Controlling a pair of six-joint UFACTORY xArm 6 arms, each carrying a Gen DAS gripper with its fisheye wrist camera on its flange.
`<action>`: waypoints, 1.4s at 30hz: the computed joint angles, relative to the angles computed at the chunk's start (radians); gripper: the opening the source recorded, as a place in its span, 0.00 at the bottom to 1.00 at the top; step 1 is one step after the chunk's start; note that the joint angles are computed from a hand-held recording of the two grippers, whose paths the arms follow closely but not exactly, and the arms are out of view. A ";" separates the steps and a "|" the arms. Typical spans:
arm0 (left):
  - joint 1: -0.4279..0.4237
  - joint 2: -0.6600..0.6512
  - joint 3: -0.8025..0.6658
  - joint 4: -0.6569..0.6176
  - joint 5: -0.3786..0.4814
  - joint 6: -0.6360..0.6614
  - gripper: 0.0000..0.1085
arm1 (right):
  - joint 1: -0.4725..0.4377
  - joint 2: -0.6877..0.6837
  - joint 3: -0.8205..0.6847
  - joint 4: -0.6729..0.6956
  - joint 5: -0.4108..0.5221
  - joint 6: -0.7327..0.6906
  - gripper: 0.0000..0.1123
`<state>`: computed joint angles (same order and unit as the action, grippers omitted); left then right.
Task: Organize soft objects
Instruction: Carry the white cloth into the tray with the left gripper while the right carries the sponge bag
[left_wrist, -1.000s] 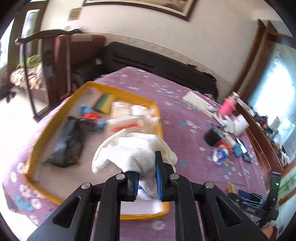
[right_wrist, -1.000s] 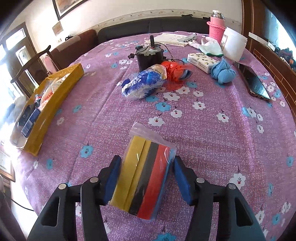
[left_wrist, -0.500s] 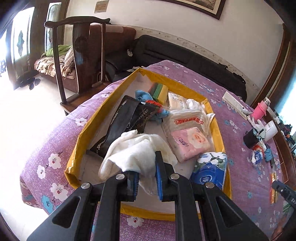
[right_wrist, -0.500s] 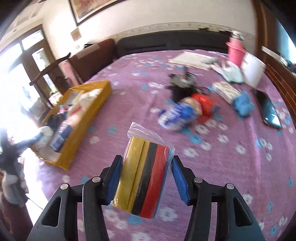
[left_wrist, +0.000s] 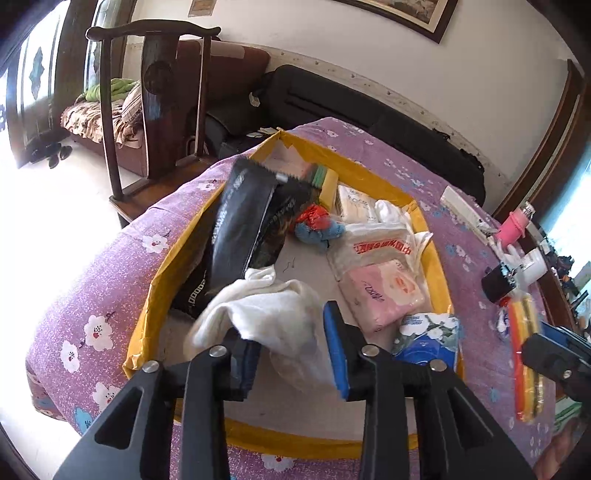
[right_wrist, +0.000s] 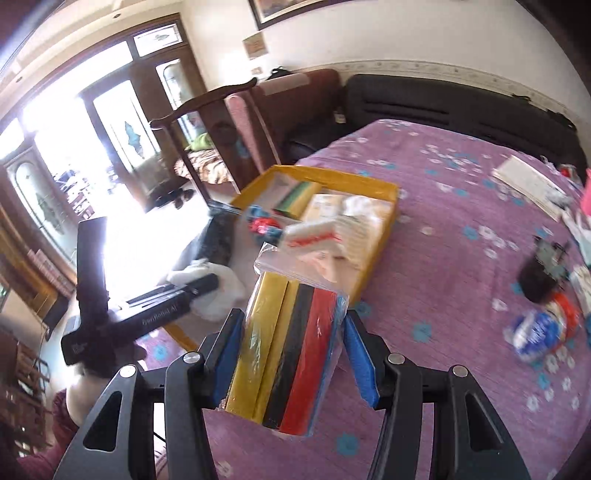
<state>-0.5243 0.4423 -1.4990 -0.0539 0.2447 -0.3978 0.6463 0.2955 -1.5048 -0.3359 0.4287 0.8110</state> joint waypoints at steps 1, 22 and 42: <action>0.000 -0.012 0.015 -0.012 -0.020 0.009 0.43 | 0.004 0.033 -0.044 0.035 0.006 -0.036 0.52; 0.038 -0.252 0.321 -0.048 -0.246 -0.004 0.74 | 0.027 0.474 -0.692 0.080 0.285 -0.170 0.72; -0.143 -0.155 0.057 0.782 0.152 -0.536 0.75 | -0.117 -0.161 0.274 -0.224 -0.071 0.325 0.77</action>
